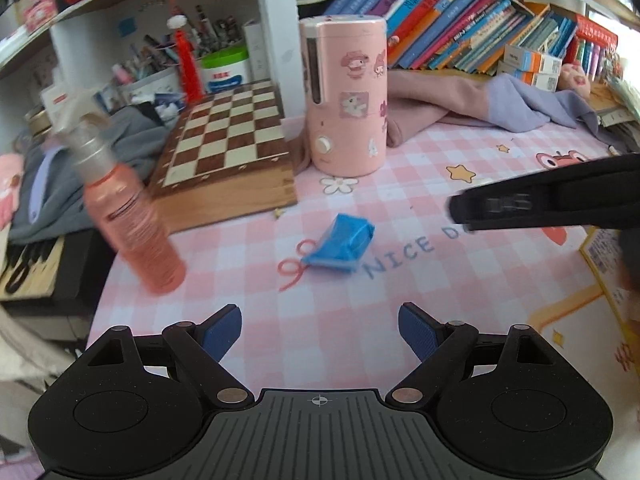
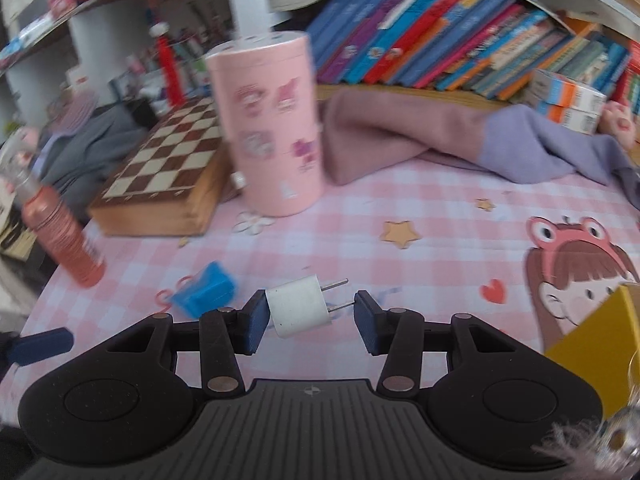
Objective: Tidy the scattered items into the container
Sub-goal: 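Grasp the small white charger cube with the right tool, then grasp the blue pouch with the left tool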
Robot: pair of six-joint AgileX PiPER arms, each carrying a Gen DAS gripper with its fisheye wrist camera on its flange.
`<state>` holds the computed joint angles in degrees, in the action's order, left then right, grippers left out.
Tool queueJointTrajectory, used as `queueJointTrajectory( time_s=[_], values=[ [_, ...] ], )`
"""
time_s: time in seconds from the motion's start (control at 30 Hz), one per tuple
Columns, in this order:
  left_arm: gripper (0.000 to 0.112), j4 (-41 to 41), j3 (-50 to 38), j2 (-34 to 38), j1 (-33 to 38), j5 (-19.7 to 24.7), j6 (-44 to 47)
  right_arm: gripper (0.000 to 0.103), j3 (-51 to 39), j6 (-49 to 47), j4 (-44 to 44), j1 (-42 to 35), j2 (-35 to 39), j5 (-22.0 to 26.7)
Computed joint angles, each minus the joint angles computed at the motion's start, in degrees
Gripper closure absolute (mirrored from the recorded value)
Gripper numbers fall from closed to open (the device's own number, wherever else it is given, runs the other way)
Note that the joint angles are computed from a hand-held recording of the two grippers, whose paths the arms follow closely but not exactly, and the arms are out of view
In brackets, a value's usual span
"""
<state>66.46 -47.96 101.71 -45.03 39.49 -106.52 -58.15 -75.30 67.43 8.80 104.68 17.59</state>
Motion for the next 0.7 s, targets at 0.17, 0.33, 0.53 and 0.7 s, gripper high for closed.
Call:
queueJointTrajectory(
  time_s=[0.17,0.33,0.53,0.7],
  values=[
    [0.024,2.91,-3.37,3.68,5.28,-4.24,1.80,0.059,0.12,2.07,-0.73,-2.05,-0.27,-0.14],
    [0.024,4.37,-6.27,6.21,8.57,-6.61,4.37,0.059,0.76,1.44,0.02,-3.59,-0.89,-0.04],
    [0.025,6.70,-7.72,7.81,11.31,-10.41,3.53,0.059,0.96,1.48,-0.39,-4.66,-1.24,1.24],
    [0.031,7.72,-9.24,9.65,12.62,-12.85,4.70,0.059,1.21,1.56,-0.79,-5.15,-1.53,1.95]
  ],
)
